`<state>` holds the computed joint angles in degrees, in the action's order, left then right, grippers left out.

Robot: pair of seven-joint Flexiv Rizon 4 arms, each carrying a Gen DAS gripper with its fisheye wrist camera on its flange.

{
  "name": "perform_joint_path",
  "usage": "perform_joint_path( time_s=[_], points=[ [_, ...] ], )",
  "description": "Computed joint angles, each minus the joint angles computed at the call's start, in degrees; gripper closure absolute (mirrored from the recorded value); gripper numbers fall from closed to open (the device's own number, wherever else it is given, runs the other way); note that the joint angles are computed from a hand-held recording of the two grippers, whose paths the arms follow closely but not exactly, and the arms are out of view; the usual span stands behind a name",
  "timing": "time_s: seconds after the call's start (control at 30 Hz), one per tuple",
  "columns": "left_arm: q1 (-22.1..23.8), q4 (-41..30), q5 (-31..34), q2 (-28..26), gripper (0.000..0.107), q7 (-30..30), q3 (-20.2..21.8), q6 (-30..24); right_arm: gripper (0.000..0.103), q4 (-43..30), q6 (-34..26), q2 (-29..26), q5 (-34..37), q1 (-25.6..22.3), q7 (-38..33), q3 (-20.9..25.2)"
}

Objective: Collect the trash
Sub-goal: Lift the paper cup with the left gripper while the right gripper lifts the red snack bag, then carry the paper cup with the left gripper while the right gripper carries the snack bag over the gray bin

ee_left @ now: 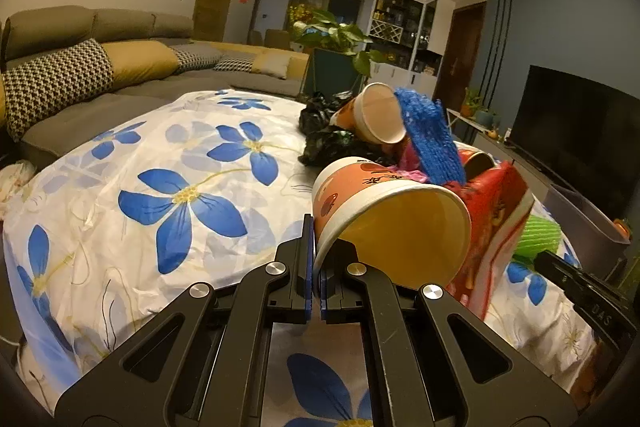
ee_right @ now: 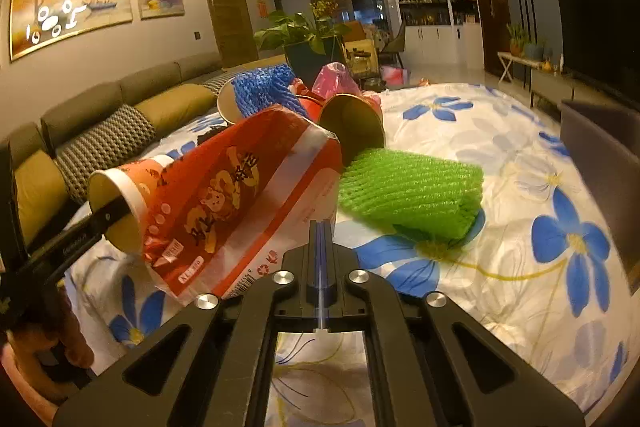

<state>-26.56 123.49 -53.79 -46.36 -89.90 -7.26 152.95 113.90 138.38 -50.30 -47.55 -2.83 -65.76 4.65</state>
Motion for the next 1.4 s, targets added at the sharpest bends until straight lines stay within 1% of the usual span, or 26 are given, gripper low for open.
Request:
perform_joint_path(
  time_s=[0.07,0.17,0.23,0.27,0.3,0.37,0.4,0.43,0.47,0.5,0.6,0.67,0.77,0.83,0.9,1.0,1.1,1.23,1.4],
  points=[
    [-0.27,0.11,-0.25,0.16,0.106,0.17,-0.09,0.08,0.043,-1.08,1.07,-0.83,-1.61,-1.45,2.16,0.98],
    [-0.56,-0.08,-1.18,0.2,0.106,0.67,-0.22,-0.1,0.043,-2.97,0.44,-1.46,-3.3,-1.24,4.77,0.54],
    [-0.26,-0.53,-1.28,0.06,0.106,0.94,-0.32,-0.96,0.043,-6.38,-1.22,-3.27,-9.05,-2.81,10.54,1.11],
    [-0.12,-0.78,-1.32,-0.08,0.106,1.15,-0.25,-1.34,0.043,-7.28,-1.39,-3.78,-10.49,-2.88,12.41,0.98],
    [-0.05,-1.06,-1.54,-0.2,0.106,1.37,-0.25,-1.76,0.043,-9.35,-2.02,-4.9,-13.13,-3.33,15.73,0.97],
    [0.19,-1.22,-1.26,-0.26,0.106,1.24,-0.14,-2.21,0.044,-12.03,-0.79,-6.42,-17.92,-4.15,21.24,0.73],
    [0.14,-1.36,-1.37,-0.33,0.106,1.45,-0.02,-2.32,0.052,-13.36,0.18,-7.17,-19.97,-4.33,23.47,0.41],
    [0.1,-1.56,-1.51,-0.41,0.106,1.75,0.08,-2.47,0.057,-13.99,0.8,-7.33,-21.16,-4.01,24.61,-0.22],
    [0.1,-1.69,-1.59,-0.46,0.106,1.81,0.13,-2.52,0.066,-13.88,1.1,-7.16,-20.91,-3.21,24.01,-1.1],
    [0.08,-1.69,-1.59,-0.47,0.106,1.74,0.14,-2.47,0.078,-13.12,1.78,-6.78,-19.99,-2.44,22.7,-1.87],
    [0.1,-1.77,-1.71,-0.5,0.106,1.71,0.18,-2.37,0.095,-10.66,4.5,-5.57,-18.23,-0.89,19.68,-3.94],
    [0.03,-1.65,-1.65,-0.39,0.106,1.63,0.22,-2.09,0.099,-8.48,5.75,-4.32,-16.35,-0.02,16.71,-4.77],
    [-0.43,-1.28,-2.04,0.02,0.106,1.79,0.15,-1.35,0.1,-3.78,7.85,-1.51,-11.61,0.96,9.7,-5.06],
    [-0.87,-0.94,-2.52,0.52,0.106,2.12,0.14,-0.49,0.1,-2.07,9.02,-0.31,-10.31,0.55,7.45,-4.65],
    [-1.2,-0.49,-3.0,1.09,0.106,2.2,0.0,0.49,0.101,0.27,10.4,1.32,-6.87,0.53,4.11,-4.29],
    [-1.98,-0.36,-4.23,1.92,0.106,3.27,-0.32,2.01,0.101,1.9,11.91,2.84,-2.9,-0.03,1.8,-3.65],
    [-2.36,-1.27,-4.8,2.38,0.106,5.46,-0.65,2.72,0.101,3.16,13.23,4.24,3.4,0.48,-1.74,-3.58],
    [-2.24,-3.18,-3.74,2.73,0.106,7.65,-1.23,2.4,0.101,3.13,13.84,5.1,7.6,-0.09,-2.53,-3.45],
    [-2.89,-7.96,-1.97,2.11,0.106,12.9,-1.52,1.33,0.101,2.35,14.55,5.59,12.04,-0.51,-3.36,-3.91]
  ],
)
